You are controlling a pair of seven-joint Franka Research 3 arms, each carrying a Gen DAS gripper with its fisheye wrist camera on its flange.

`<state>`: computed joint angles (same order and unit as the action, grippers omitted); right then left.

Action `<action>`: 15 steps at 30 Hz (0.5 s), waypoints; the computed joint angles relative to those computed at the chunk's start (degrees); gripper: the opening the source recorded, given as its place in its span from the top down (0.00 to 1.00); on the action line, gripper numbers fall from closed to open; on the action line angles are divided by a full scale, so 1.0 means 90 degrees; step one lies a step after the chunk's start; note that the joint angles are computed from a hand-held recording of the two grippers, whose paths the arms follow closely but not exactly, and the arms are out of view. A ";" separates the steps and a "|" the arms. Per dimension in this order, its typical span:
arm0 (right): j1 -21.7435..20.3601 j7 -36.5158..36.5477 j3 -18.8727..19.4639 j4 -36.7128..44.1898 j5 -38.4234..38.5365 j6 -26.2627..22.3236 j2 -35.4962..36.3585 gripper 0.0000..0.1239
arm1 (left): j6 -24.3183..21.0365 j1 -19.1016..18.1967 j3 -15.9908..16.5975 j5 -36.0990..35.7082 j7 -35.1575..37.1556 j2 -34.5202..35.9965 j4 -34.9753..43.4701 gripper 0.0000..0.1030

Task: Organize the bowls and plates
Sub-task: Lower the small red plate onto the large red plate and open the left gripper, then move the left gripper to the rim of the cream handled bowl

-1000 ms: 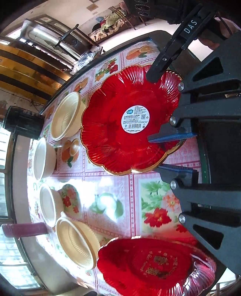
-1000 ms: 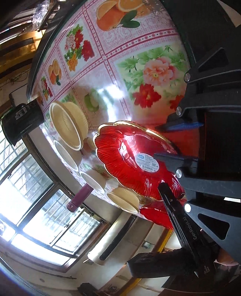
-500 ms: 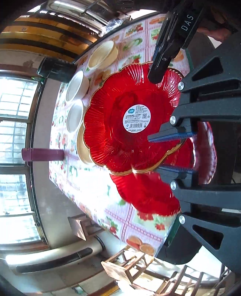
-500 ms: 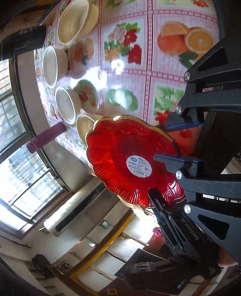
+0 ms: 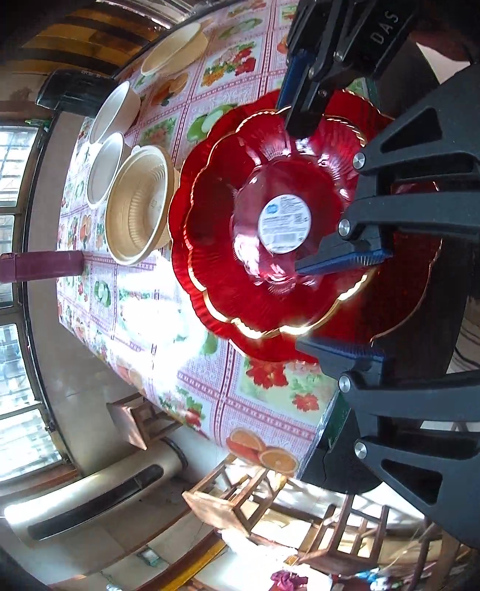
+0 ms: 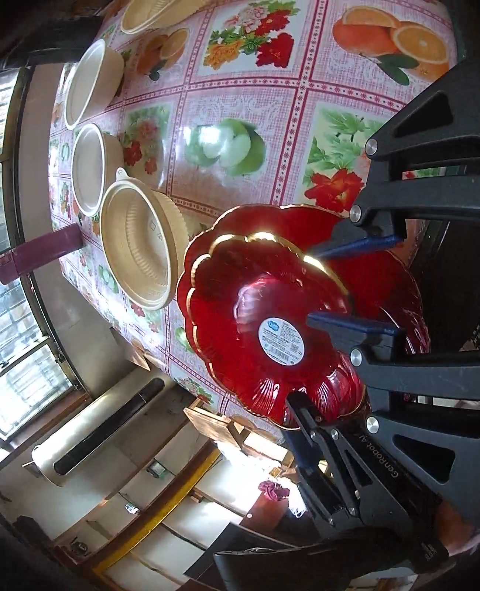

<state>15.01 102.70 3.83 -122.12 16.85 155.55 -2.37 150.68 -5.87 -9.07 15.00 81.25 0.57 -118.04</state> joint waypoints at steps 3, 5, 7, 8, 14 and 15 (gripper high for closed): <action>0.0000 -0.0393 -0.0051 -0.0203 0.0333 0.0071 -0.0216 0.61 | 0.0244 0.0040 0.0031 0.1587 -0.1218 -0.0164 -0.0148 0.38; 0.0036 -0.0814 -0.0117 -0.0429 0.0778 0.0302 -0.0424 0.59 | 0.0450 0.0111 0.0041 0.2346 -0.1882 -0.0278 -0.0229 0.31; 0.0080 -0.1273 -0.0194 -0.0665 0.1257 0.0527 -0.0643 0.53 | 0.0704 0.0159 0.0052 0.2445 -0.2073 -0.0387 -0.0309 0.30; 0.0089 -0.1401 -0.0220 -0.0808 0.1420 0.0692 -0.0760 0.50 | 0.0820 0.0156 0.0059 0.2243 -0.1945 -0.0430 -0.0344 0.28; 0.0532 -0.2882 -0.0785 -0.1629 0.3419 0.1653 -0.1422 0.37 | 0.1240 -0.0005 0.0016 0.1038 -0.0835 -0.0508 -0.0504 0.21; 0.0550 -0.2973 -0.0851 -0.1735 0.3609 0.1729 -0.1522 0.36 | 0.1187 -0.0028 -0.0004 0.0966 -0.0725 -0.0479 -0.0482 0.21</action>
<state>19.96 75.95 -3.83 -137.74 49.34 171.11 -16.07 161.37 -6.12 -9.11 23.69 74.72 -3.75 -122.37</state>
